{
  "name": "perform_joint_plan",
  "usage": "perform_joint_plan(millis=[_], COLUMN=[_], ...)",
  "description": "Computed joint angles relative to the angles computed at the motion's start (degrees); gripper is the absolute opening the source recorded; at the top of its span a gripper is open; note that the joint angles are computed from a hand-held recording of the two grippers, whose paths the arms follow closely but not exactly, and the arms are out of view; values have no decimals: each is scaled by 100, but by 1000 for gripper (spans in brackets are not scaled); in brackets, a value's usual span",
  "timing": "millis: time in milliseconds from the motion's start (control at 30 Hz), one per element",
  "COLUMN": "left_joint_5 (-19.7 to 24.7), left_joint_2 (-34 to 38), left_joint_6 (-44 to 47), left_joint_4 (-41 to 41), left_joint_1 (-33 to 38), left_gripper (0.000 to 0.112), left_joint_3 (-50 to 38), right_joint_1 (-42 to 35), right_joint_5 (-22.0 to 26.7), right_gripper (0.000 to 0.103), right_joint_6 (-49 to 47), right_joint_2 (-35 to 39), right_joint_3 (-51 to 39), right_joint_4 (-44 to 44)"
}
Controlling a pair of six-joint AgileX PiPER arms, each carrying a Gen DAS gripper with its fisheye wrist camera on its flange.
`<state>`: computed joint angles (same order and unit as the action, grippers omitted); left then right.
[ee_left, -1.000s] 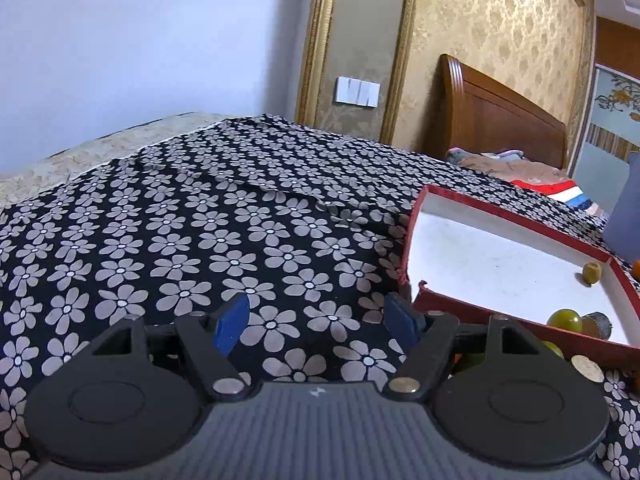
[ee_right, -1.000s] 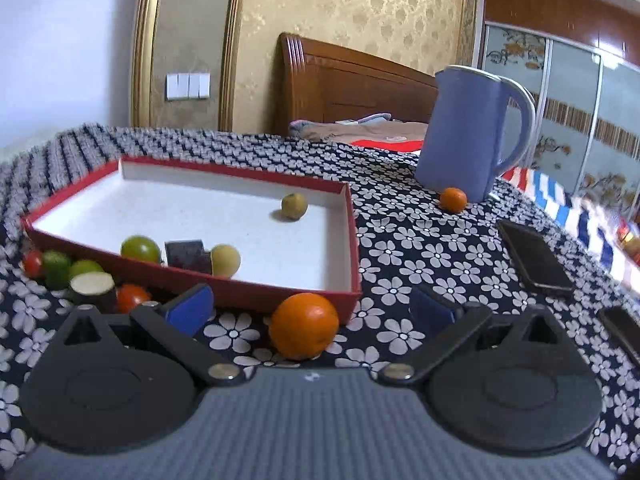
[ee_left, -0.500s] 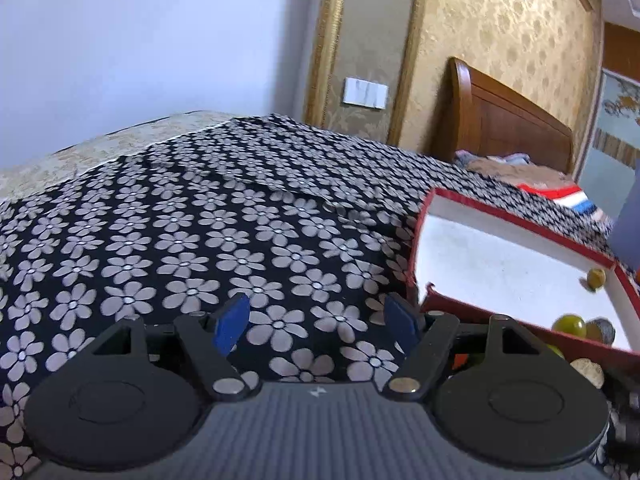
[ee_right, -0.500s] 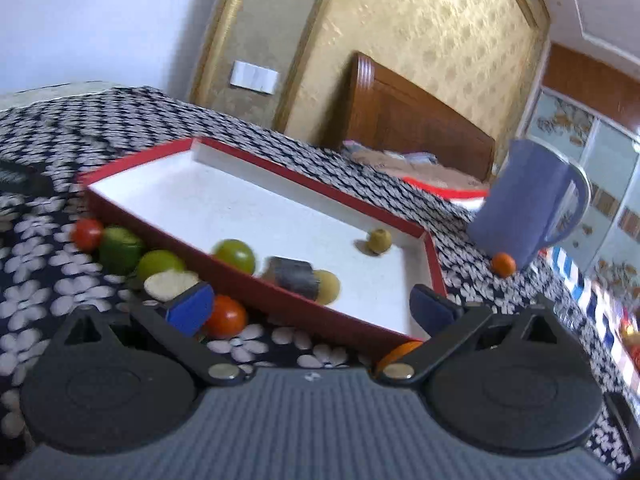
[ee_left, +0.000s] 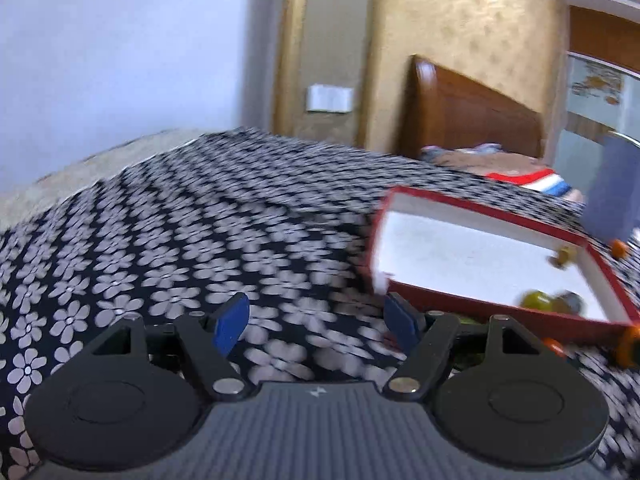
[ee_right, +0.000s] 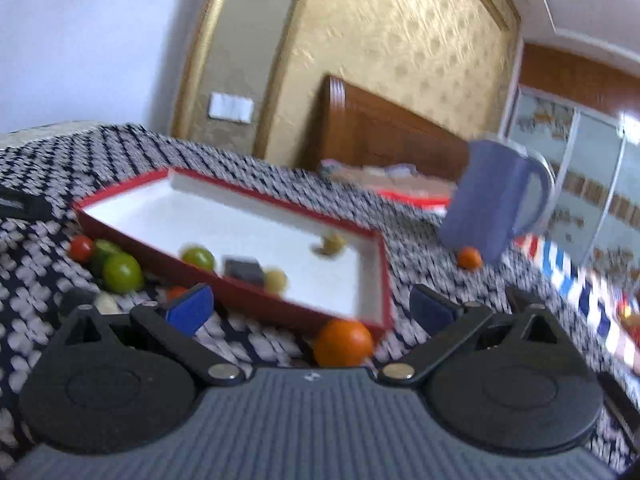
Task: Organize fruits
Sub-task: 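Move the right tool to the orange beside the tray while the left tool withdraws, then close the left tool on a dark eggplant chunk while the right tool grasps the orange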
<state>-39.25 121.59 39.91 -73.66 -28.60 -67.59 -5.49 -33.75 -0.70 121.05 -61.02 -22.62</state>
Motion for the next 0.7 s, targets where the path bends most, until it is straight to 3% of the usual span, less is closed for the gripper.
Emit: perform_joint_plan(millis=[67, 133, 200, 300, 400, 500, 633, 700], left_joint_5=[23, -55, -139, -319, -687, -577, -400, -439], left_joint_2=[-161, -250, -277, -97, 253, 526, 745, 839], left_joint_6=[-239, -311, -160, 265, 854, 1427, 1815, 1920], left_joint_4=[246, 300, 119, -159, -623, -1207, -1587, -1694], left_joint_1=[-174, -396, -661, -960, -1245, -1296, -1282, -1290], left_gripper=[74, 74, 74, 88, 89, 89, 89, 89], left_joint_3=[278, 426, 399, 60, -420, -924, -1299, -1435], right_joint_1=[-226, -376, -410, -492, -607, -676, -616, -582], right_joint_5=[191, 75, 103, 82, 152, 170, 354, 544], right_gripper=[103, 103, 103, 103, 103, 103, 103, 97], right_joint_6=[745, 1208, 1227, 1387, 1961, 2353, 2184, 2263], right_joint_2=[41, 91, 127, 205, 260, 321, 399, 468], right_joint_3=[-137, -110, -147, -219, -332, -444, -599, -763], right_joint_4=[-611, -1020, -1051, -1306, -1863, -2248, -2240, -2305])
